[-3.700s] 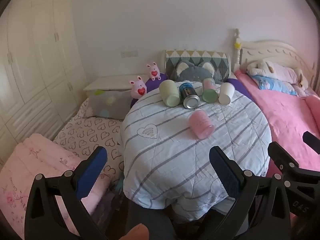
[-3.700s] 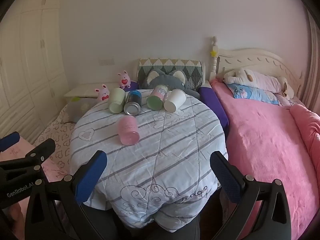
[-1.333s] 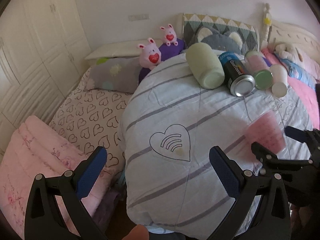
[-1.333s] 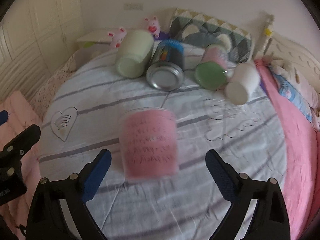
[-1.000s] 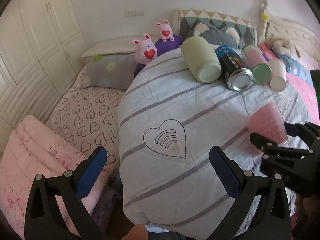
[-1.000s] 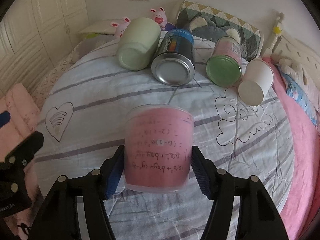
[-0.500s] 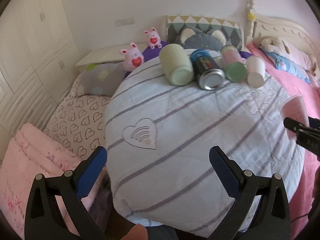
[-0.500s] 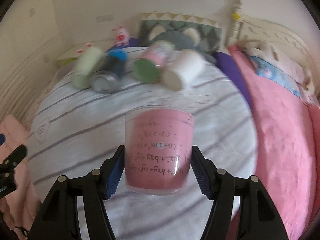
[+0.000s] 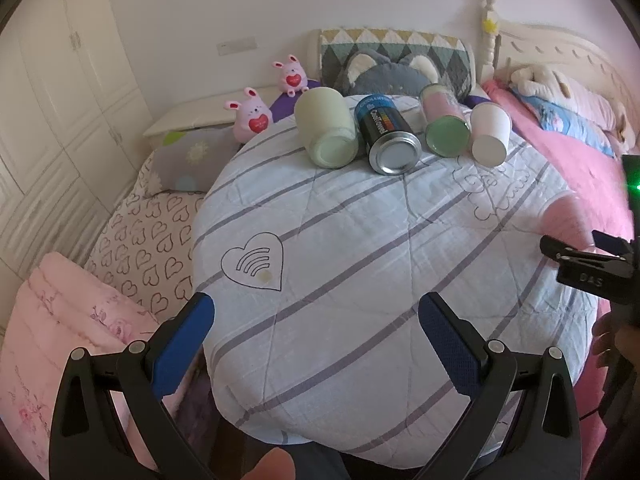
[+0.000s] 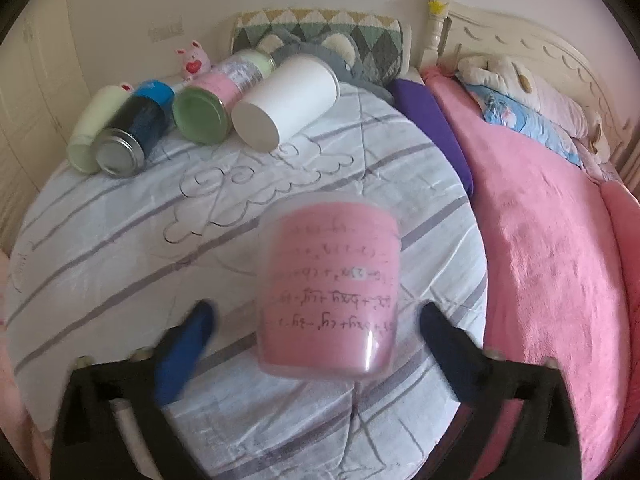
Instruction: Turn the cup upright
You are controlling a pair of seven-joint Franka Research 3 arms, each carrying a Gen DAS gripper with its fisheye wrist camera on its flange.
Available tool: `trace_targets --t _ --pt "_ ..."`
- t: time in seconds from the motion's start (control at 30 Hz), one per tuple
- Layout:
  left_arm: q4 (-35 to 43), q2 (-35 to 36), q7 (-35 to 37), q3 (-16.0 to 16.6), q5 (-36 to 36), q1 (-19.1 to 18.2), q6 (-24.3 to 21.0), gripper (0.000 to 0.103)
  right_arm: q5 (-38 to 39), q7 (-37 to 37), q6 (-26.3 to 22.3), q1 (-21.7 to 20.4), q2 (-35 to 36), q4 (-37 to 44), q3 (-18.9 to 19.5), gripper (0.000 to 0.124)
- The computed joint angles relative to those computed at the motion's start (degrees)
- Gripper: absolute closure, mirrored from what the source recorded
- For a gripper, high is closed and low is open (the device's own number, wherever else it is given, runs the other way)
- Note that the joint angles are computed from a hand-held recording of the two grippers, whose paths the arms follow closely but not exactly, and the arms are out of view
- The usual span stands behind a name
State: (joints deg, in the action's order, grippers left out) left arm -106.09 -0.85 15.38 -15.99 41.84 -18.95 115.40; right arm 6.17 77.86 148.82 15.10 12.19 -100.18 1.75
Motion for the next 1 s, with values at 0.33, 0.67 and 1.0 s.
trace_targets --t 0.33,0.67,1.0 --pt "-0.88 -2.47 -2.6 -1.48 1.39 -0.97 -1.46 0.0 11.37 -7.9 10.01 -1.53 -12.24 -12.42 1.39 0.021" --pt "-0.72 -3.09 -5.01 -3.63 2.93 -3.48 -3.78 0.0 13.02 -6.78 13.44 -0.33 -22.93 -24.29 1.21 0.021" --pt "1.69 -1.97 -6.82 -4.92 5.17 -6.09 -7.18 0.0 18.44 -11.44 15.23 1.24 -27.32 -28.6 -0.51 0.021"
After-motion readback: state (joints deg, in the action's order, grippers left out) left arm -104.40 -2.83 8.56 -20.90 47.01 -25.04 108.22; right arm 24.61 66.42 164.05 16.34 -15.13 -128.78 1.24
